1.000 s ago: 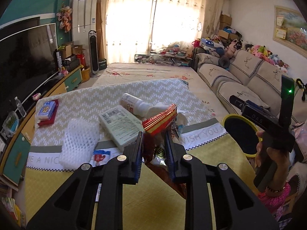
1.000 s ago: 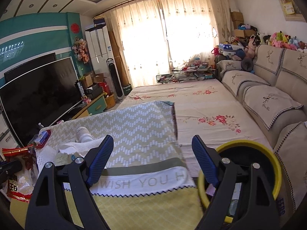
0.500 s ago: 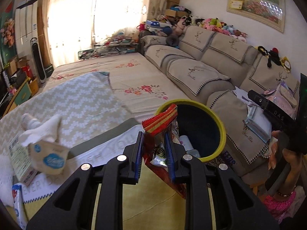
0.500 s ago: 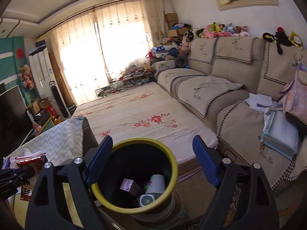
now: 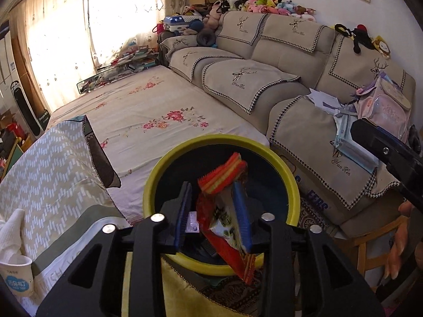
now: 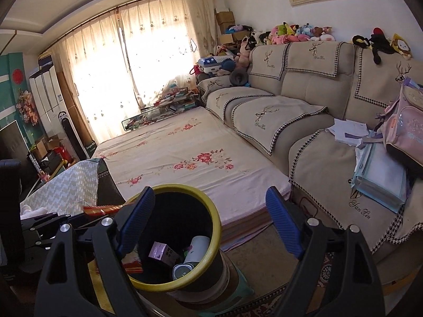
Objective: Collect trash
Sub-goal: 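Carry the red snack bag over the bin and open the left gripper, then move the right gripper toward the white yogurt cup with blue label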
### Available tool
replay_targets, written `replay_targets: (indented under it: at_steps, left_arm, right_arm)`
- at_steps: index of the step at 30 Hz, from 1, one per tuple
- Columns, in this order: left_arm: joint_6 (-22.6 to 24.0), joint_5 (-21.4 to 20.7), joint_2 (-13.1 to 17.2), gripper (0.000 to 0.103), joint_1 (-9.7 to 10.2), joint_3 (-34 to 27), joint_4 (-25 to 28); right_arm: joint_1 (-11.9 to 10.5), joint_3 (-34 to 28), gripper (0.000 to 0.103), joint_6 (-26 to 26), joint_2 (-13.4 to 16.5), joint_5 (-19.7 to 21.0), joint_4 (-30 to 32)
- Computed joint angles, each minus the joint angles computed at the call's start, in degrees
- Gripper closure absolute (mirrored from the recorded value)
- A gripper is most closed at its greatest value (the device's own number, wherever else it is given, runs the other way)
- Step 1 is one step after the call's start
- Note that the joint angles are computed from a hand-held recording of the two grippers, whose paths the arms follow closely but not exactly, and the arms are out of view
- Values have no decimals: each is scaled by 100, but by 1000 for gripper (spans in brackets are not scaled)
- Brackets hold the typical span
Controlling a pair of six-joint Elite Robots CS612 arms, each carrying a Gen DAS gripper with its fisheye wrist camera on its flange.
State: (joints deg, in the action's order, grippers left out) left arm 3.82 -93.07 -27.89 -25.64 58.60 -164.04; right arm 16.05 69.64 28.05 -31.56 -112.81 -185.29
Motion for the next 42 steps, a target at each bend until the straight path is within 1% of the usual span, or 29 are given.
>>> replay_targets:
  at_steps: [1,2,4,6,8,10,12,15,19,21,23,28,29,32,36,39,40,42]
  left_arm:
    - [-41,45,33,41,-6,-56,5]
    - [-75,62,46,28,5,-57,-49]
    - [-139,71,31,27,24,-19,-161]
    - [-188,-46,-62,26,82,133,-261]
    - [-314,-131,-235,25,163,446,-563]
    - [-455,-177,-433,21,235,812,-939]
    - [-549,-123,-633,18,302,1197,-1317]
    - [-653,132,-926,15,397,1779,-1825]
    - [-946,676,-1272,13,550,2525,-2473]
    - [-1171,1028,-1425,12,637,2874,-2768]
    - [-1394,1325,-1575,11,736,3175,-2921]
    - [-1699,1934,-1803,11,918,3697,-3214]
    - [-1759,1994,-1822,11,952,3764,-3271]
    - [-1924,1967,-1872,11,1082,3946,-3425]
    - [-2039,1889,-1886,11,1193,4097,-3538]
    - [-2156,1774,-1894,11,1247,4145,-3576]
    - [-2200,1782,-1886,11,1220,4151,-3586]
    - [-2225,1736,-1874,11,1231,4157,-3604]
  right_arm:
    - [-5,7,22,4,-3,5,1]
    - [-2,-10,22,0,2,-4,25]
    - [8,-35,22,-20,10,-25,47]
    - [16,-60,21,-46,17,-15,75]
    - [29,-106,21,-66,37,10,136]
    - [49,-183,21,-88,72,74,229]
    - [72,-290,21,-133,120,181,333]
    - [126,-534,21,-272,231,436,478]
    - [216,-972,21,-563,428,1112,713]
    - [280,-1235,21,-741,549,1541,822]
    - [346,-1535,21,-929,681,1967,994]
    - [559,-2345,21,-1431,1041,2837,1485]
    - [608,-2563,21,-1558,1141,3043,1604]
    - [746,-3094,21,-1991,1370,3351,1944]
    - [900,-3972,21,-2659,1765,3491,2531]
    - [983,-4782,21,-3195,2133,3241,3164]
    - [996,-4993,21,-3341,2234,3162,3314]
    - [1025,-5927,21,-3630,2681,3040,3907]
